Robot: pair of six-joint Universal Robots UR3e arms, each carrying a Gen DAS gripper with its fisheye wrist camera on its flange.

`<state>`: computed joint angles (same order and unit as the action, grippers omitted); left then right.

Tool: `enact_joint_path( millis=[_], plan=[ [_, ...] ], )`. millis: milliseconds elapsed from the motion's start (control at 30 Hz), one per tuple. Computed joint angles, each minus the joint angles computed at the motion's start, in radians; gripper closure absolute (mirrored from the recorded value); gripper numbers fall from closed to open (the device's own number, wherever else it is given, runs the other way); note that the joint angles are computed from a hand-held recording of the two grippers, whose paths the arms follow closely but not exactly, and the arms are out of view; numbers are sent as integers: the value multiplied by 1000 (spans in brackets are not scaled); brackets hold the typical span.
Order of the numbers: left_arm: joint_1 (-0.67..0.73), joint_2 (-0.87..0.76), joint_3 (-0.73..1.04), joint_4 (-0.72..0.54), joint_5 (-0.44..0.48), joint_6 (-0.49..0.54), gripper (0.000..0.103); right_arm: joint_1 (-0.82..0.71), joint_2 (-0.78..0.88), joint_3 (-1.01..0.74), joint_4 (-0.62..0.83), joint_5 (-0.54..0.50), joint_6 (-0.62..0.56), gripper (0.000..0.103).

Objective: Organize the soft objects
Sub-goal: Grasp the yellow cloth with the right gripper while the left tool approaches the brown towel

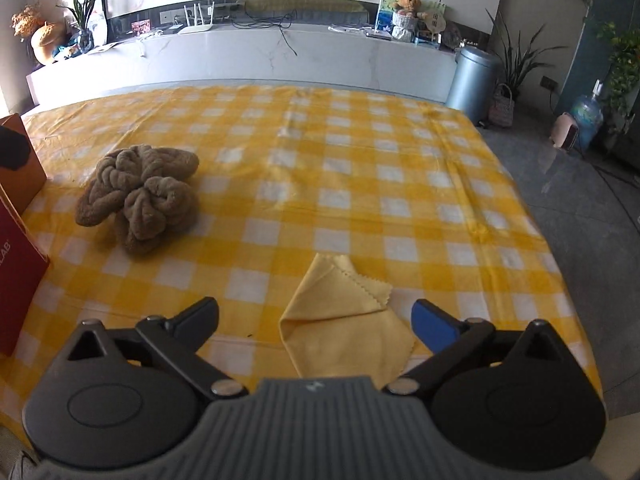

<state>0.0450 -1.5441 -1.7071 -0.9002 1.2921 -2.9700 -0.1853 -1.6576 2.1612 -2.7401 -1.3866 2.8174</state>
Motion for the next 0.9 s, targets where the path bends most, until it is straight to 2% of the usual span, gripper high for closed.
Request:
enact_joint_path(
  millis=[67,133,267,400,467,567,667,767,833,867,900],
  plan=[
    [1,-53,38,-17,-1,-51,7,-5,16,-9,-8,9,20,3],
    [-17,-99,62,-2,25,-81,7,12,54,-27,-38,-28,31,2],
    [-70,-187,130,10,115,-76,7,46,147,-76,-52,-120,38,2],
    [-74,-249,204,-58,127,-53,7,39,188,-101,44,-132,58,2],
    [-69,-253,206,-69,129,-38,7,14,187,-57,-9,-101,41,3],
    [-67,-237,185,-57,146,-23,7,-43,173,-39,9,-23,29,4],
    [-53,-218,171,-67,135,-17,7,-67,149,-12,-7,6,-14,14],
    [-43,-201,159,-76,128,-15,7,-86,121,-6,14,17,-30,34],
    [-39,-195,156,-85,123,-19,7,-97,101,-3,24,19,-36,63],
    [-36,-192,156,-91,119,-23,7,-106,94,0,29,27,-39,71],
    [-35,-192,163,-105,117,-33,7,-113,89,2,30,30,-35,86]
  ],
)
